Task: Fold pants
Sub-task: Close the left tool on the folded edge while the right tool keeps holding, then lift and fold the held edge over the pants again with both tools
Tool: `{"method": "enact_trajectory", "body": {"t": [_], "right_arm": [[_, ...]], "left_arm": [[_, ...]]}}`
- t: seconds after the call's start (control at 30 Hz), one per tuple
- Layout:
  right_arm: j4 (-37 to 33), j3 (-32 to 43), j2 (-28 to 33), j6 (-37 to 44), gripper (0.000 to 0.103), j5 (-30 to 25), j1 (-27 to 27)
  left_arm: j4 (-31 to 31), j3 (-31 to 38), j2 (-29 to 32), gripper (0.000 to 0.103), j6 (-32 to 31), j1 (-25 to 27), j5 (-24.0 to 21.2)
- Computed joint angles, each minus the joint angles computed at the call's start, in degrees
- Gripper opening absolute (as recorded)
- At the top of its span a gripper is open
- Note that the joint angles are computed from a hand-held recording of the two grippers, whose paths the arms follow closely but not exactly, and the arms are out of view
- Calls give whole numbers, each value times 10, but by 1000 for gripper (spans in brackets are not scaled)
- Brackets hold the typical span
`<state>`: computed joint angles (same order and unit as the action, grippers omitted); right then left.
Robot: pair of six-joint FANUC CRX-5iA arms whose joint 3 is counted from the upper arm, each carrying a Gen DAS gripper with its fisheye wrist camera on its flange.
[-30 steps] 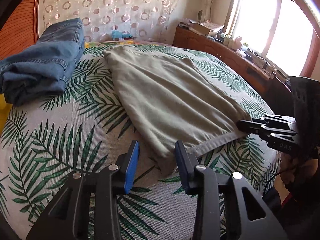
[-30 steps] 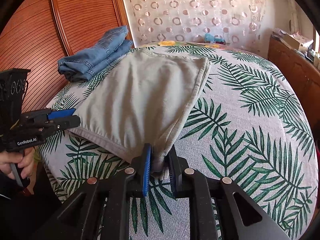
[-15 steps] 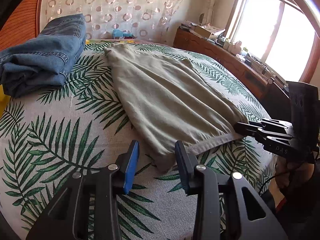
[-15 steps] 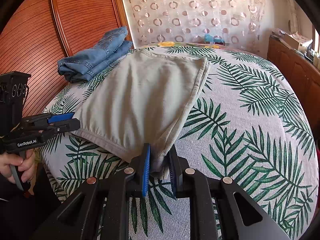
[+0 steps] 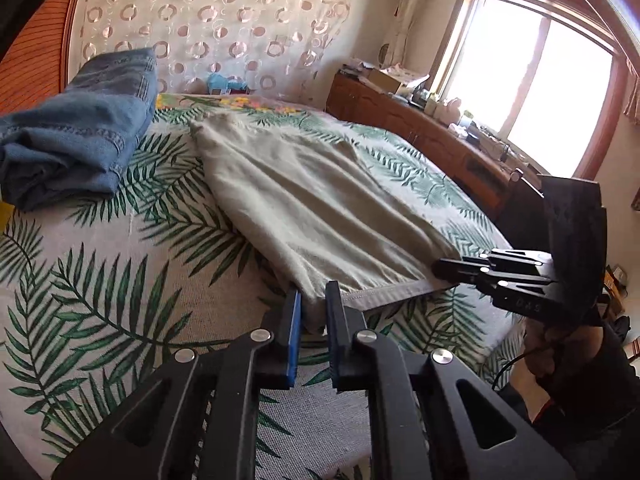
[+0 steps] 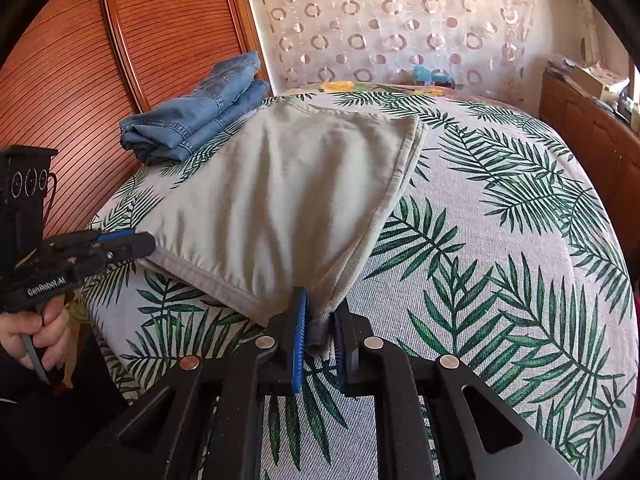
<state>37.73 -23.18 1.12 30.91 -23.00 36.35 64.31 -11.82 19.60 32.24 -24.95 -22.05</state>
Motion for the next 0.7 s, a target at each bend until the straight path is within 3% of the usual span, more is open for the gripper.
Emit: {"method": "enact_trajectory", "body": {"t": [0.13,0.33,0.7], "right_arm": [[0,-3,-11,6,11,5,0],[39,-21,-38,-17,11,20,-3],[145,-64,-85,-104,10,45,-13]], "left_arm": [[16,-5,-13,12,-21,-5,9],[90,-22,-36,12,-97,-18,22],[144,-35,-65,12,-161,-34,46]]}}
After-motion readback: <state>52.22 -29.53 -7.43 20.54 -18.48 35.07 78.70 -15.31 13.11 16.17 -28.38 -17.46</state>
